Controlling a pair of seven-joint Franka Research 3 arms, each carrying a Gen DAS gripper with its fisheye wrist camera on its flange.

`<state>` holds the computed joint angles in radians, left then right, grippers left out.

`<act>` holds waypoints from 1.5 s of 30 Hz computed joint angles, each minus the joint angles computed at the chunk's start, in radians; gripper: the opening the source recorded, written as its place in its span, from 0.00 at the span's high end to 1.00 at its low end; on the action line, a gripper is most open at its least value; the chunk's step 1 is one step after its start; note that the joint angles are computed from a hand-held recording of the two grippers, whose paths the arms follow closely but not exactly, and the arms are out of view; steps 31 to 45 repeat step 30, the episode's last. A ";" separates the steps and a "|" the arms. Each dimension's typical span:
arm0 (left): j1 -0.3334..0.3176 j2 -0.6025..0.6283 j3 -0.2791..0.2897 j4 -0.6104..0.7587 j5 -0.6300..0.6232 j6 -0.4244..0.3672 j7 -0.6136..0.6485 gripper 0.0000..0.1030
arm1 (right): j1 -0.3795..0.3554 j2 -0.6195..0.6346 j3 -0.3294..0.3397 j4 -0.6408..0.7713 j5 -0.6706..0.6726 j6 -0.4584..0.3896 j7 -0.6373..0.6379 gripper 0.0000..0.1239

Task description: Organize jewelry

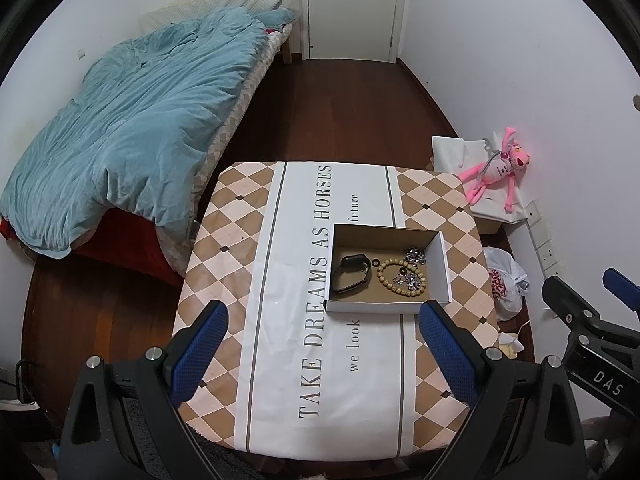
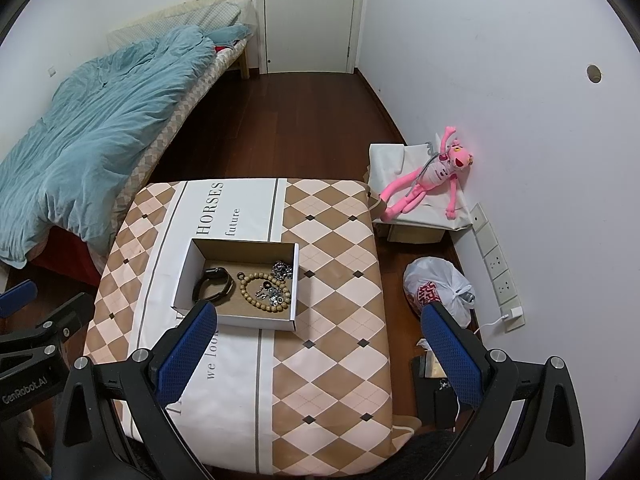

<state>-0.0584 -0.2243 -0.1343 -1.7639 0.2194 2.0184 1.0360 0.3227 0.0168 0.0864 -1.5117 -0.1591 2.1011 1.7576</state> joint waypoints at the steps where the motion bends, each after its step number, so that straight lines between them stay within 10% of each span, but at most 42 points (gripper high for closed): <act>1: 0.001 -0.001 0.000 0.000 0.001 -0.001 -0.002 0.06 | 0.000 0.000 0.000 0.000 -0.001 -0.001 0.000 0.17; 45: -0.005 0.014 -0.007 0.023 0.009 -0.006 -0.013 0.06 | -0.001 -0.003 0.000 0.001 0.003 -0.003 -0.001 0.17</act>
